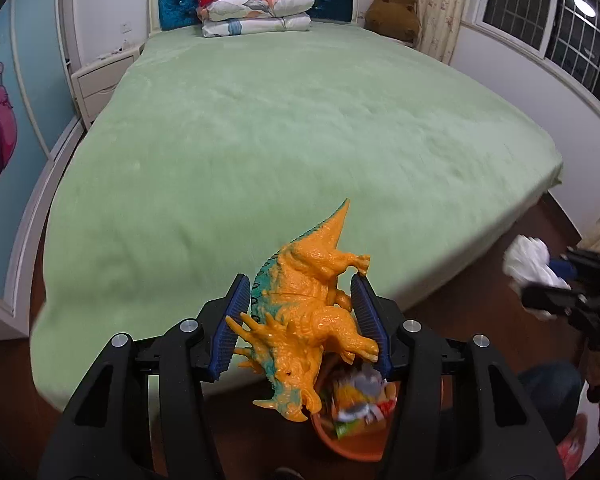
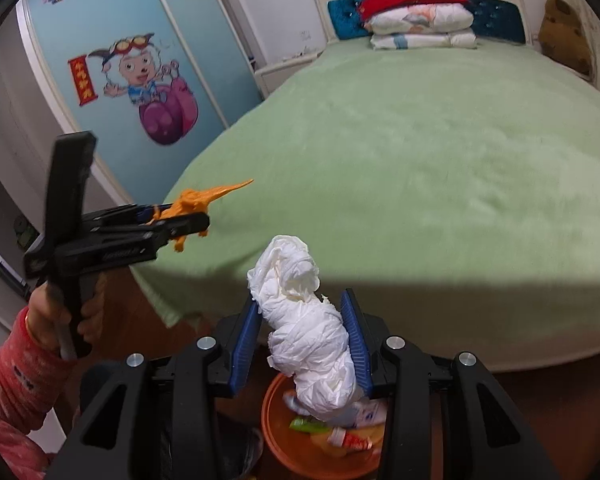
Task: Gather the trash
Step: 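Carry the tissue and dinosaur over the bucket and release both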
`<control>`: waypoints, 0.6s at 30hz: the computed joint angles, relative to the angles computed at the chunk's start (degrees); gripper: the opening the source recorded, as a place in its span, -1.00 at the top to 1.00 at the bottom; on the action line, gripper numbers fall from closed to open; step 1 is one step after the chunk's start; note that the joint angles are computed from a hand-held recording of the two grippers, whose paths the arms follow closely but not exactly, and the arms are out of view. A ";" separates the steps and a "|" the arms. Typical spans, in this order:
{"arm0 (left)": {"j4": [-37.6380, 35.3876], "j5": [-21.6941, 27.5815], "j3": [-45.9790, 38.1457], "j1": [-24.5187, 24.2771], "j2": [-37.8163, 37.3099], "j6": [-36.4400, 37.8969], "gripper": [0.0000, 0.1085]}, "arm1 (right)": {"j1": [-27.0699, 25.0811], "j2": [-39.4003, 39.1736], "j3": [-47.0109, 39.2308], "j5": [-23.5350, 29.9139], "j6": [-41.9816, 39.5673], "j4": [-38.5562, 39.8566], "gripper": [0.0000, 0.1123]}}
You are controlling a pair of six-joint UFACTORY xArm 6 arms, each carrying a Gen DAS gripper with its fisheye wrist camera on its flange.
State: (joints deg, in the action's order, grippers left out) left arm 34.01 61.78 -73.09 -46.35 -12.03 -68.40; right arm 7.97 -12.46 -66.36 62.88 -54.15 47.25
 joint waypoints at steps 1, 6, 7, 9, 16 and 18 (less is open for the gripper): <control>-0.11 -0.16 1.36 -1.51 -0.51 -1.90 0.05 | -0.09 -1.18 1.75 0.19 -0.10 -0.32 0.28; -3.14 -2.21 5.04 -5.60 0.42 -6.88 0.05 | -0.45 -4.45 8.39 2.59 0.60 -2.45 0.28; -4.81 -3.67 6.15 -5.79 0.90 -7.31 0.05 | -0.35 -4.98 9.97 2.95 1.15 -3.13 0.28; -6.82 -5.44 7.55 -6.03 1.80 -8.35 0.05 | 0.14 -5.73 12.83 2.44 2.43 -4.69 0.28; -15.46 -11.48 10.41 -4.76 7.82 -7.19 0.05 | 3.87 -4.26 20.04 -4.07 9.99 -13.81 0.28; -18.60 -13.27 10.49 -3.93 10.04 -5.88 0.05 | 4.86 -3.11 21.54 -5.92 11.91 -15.70 0.28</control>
